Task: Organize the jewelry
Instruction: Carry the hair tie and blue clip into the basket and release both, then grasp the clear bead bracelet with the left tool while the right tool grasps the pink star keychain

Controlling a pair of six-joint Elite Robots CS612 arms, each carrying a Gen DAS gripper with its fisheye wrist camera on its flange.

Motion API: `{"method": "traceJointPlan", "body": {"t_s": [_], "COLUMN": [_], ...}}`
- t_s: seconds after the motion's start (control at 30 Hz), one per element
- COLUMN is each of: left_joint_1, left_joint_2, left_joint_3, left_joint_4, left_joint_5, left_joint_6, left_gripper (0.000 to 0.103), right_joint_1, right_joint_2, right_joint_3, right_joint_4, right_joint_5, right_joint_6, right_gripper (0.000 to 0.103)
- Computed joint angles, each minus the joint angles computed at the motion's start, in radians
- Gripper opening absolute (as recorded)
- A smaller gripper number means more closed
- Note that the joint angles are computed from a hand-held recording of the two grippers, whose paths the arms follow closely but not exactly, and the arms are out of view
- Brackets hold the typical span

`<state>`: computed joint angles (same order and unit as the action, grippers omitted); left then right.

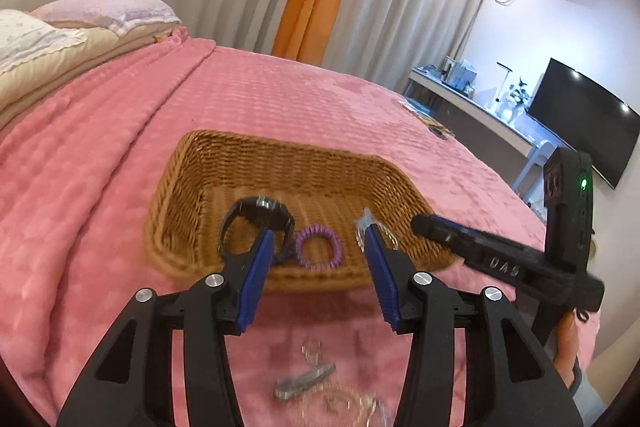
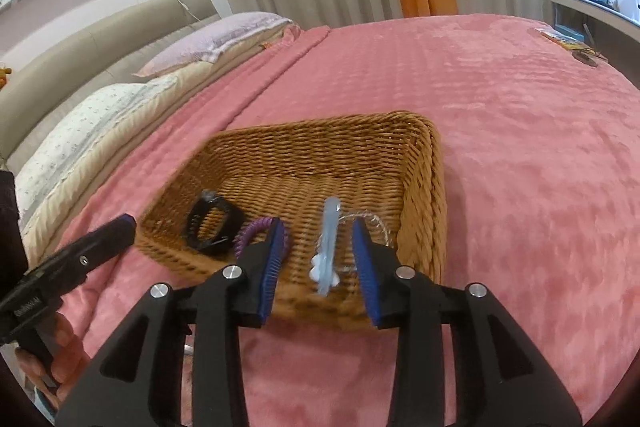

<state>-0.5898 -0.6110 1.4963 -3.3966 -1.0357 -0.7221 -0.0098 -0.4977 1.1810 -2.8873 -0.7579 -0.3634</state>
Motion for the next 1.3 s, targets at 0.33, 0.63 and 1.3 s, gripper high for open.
{"method": "traceJointPlan", "body": {"t_s": [0.33,0.63,1.3], "left_joint_1": [-0.043,-0.073,-0.024], "left_joint_2": [-0.050,-0.053,-0.025], "left_joint_3": [0.133,0.190,0.106], "left_joint_4": [-0.001,-0.025,0.207], "left_joint_5": [-0.003,-0.020,-0.180], "left_joint_6": [-0.102,-0.161,-0.276], "left_gripper": [0.047,0.045,0.030], "right_joint_1": [-0.039,-0.083,-0.098], "right_joint_2": [-0.129,-0.200,-0.208], "right_joint_3": [0.250,0.450,0.551], "right_joint_4": [-0.023,-0.107,-0.089], "right_joint_5": [0.034,0.015,-0.054], "right_joint_6": [-0.144,-0.218,-0.374], "right_gripper": [0.032,0.032,0.032]}}
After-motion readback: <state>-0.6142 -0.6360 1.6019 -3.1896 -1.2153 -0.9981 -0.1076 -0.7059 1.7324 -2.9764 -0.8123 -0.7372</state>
